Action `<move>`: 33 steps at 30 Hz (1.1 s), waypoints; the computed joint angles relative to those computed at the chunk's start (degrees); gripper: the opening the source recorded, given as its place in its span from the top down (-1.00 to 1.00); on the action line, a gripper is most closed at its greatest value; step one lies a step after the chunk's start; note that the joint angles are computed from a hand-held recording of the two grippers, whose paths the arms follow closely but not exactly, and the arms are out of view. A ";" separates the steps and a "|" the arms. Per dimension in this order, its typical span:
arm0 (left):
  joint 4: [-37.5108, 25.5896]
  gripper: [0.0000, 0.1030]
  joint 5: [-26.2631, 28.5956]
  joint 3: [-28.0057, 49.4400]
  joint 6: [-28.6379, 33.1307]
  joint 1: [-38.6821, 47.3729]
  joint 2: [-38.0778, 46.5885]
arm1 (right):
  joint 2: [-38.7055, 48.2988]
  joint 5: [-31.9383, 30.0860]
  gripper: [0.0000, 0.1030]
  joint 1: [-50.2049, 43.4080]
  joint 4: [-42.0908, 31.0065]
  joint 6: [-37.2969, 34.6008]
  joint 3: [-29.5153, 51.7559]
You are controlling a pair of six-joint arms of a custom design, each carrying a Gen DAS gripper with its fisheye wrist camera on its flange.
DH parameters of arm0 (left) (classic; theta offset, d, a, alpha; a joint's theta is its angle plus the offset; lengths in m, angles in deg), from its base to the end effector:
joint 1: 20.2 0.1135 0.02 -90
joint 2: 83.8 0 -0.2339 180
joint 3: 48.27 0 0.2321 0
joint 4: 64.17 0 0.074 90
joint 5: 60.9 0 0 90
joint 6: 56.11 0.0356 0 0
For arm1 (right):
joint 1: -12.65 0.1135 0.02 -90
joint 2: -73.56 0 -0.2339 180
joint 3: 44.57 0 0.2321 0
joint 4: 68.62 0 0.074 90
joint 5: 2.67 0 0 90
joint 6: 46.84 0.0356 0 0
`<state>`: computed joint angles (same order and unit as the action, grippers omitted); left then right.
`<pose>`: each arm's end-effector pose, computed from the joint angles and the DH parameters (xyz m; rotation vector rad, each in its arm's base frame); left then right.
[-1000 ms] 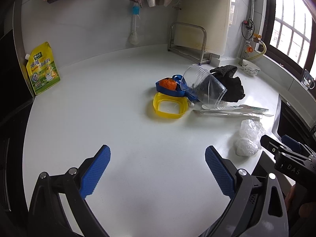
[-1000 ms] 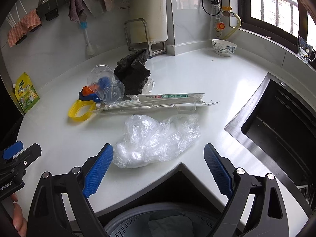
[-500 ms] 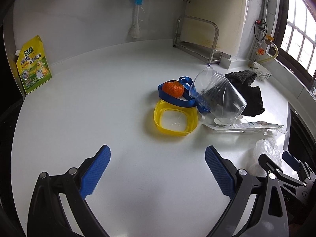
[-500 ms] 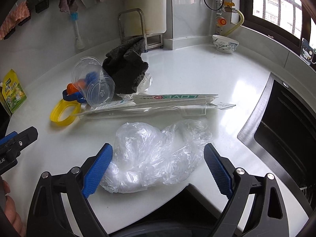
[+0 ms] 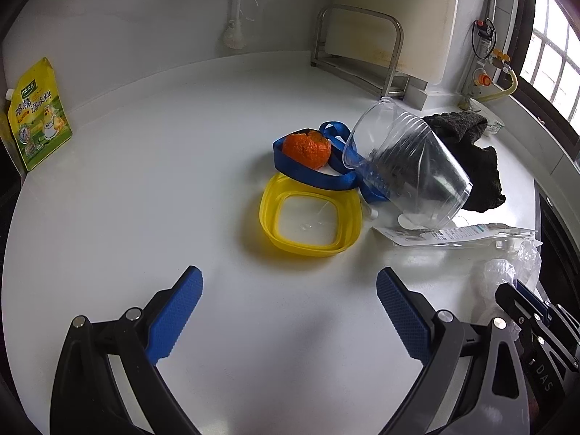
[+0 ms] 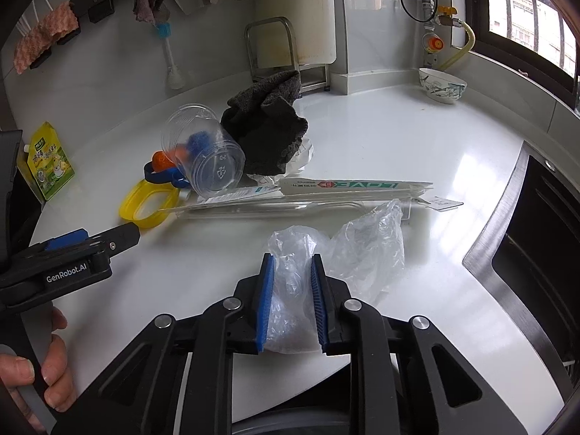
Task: Collect trash
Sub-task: 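Move the left tool toward the yellow lid beside the clear cup, then close the left tool on the yellow lid rim and lift it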
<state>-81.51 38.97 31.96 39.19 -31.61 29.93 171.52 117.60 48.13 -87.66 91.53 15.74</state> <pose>0.3679 -0.0805 0.1149 0.4315 2.4192 -0.2583 0.2496 0.1558 0.1158 0.4565 2.3329 -0.0032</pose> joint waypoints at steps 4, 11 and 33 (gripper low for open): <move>-2.77 -0.84 -0.89 3.83 0.14 -0.84 2.68 | -2.40 -1.20 0.75 -1.46 2.14 0.29 -3.07; -4.04 -0.84 -3.90 8.95 -0.48 -2.54 6.78 | -3.38 -2.84 0.75 -2.42 4.94 -0.72 -4.97; -6.94 -0.34 -6.04 18.95 0.14 -3.60 13.78 | -2.72 -4.59 0.75 -3.78 9.40 -1.71 -6.39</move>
